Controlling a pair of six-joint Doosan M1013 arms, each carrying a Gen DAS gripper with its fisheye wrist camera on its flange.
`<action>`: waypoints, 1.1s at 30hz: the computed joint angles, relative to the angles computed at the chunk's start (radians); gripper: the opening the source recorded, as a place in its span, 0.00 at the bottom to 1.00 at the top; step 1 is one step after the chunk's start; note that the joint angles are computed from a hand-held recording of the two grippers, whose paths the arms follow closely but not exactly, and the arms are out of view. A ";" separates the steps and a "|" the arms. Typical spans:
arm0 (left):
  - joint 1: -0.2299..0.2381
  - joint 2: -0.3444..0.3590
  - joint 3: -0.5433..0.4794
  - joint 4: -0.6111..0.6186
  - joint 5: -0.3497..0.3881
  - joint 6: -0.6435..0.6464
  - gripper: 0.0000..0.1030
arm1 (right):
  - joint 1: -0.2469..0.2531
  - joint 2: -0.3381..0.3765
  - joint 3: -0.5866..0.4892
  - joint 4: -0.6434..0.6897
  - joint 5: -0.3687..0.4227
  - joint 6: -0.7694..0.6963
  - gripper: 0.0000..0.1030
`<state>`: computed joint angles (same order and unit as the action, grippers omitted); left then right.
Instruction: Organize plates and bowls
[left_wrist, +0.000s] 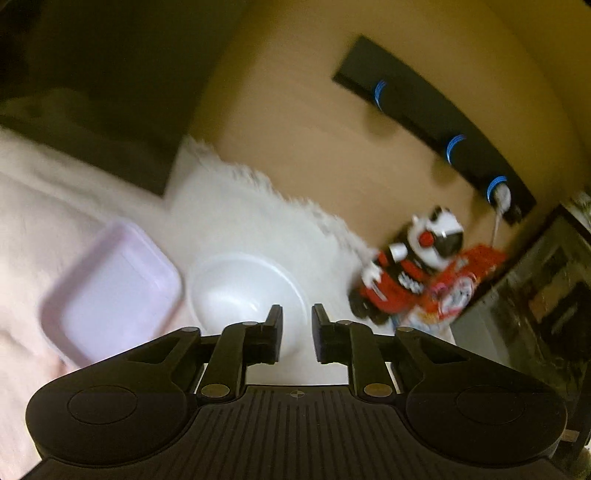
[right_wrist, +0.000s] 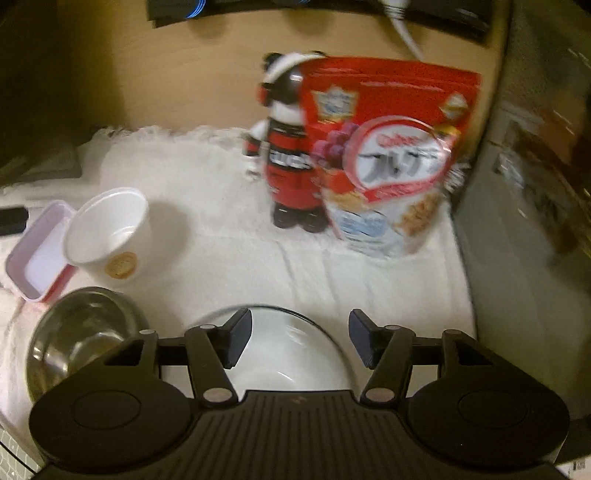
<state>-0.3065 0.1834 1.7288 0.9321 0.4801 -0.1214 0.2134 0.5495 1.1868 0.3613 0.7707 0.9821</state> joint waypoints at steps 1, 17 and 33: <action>0.009 -0.003 0.002 0.011 -0.001 0.003 0.17 | 0.009 0.002 -0.007 0.003 0.006 -0.003 0.57; 0.157 0.176 -0.199 -0.567 0.232 0.614 0.21 | 0.148 0.187 -0.315 0.003 0.234 0.078 0.65; 0.187 0.221 -0.207 -0.721 0.186 0.791 0.22 | 0.172 0.475 -0.694 0.083 0.631 0.497 0.29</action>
